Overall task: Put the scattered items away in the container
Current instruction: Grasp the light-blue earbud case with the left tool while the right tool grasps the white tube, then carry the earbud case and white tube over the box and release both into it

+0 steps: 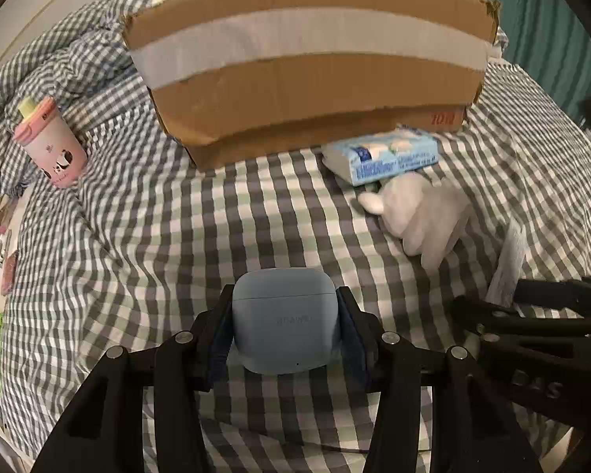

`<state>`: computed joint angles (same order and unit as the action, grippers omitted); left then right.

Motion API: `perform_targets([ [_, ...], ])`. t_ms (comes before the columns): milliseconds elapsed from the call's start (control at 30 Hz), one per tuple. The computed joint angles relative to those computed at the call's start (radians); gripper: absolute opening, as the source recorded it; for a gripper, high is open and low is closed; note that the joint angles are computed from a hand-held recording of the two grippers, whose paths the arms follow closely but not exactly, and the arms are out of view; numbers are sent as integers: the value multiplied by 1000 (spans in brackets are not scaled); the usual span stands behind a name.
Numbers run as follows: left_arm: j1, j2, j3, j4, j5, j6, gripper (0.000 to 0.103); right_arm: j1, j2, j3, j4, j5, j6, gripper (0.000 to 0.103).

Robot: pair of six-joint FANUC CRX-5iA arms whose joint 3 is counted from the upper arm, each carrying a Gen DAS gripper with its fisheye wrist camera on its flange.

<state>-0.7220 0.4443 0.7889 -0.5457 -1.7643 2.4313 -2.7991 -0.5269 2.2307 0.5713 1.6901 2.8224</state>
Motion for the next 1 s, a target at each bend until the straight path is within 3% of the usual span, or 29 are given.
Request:
perform_targets([
  [67, 4, -2, -6, 7, 2, 0, 50, 15, -15, -31, 23, 37, 11, 30],
  [133, 8, -4, -9, 11, 0, 1, 50, 38, 4, -8, 50, 23, -13, 24],
  [433, -8, -7, 12, -13, -14, 9, 50, 150, -47, -170, 224, 183, 9, 25],
  [567, -22, -14, 25, -33, -24, 12, 50, 150, -35, -158, 226, 179, 13, 25],
  [1000, -39, -30, 40, -58, -50, 37, 51, 198, -89, -305, 303, 259, 105, 25],
])
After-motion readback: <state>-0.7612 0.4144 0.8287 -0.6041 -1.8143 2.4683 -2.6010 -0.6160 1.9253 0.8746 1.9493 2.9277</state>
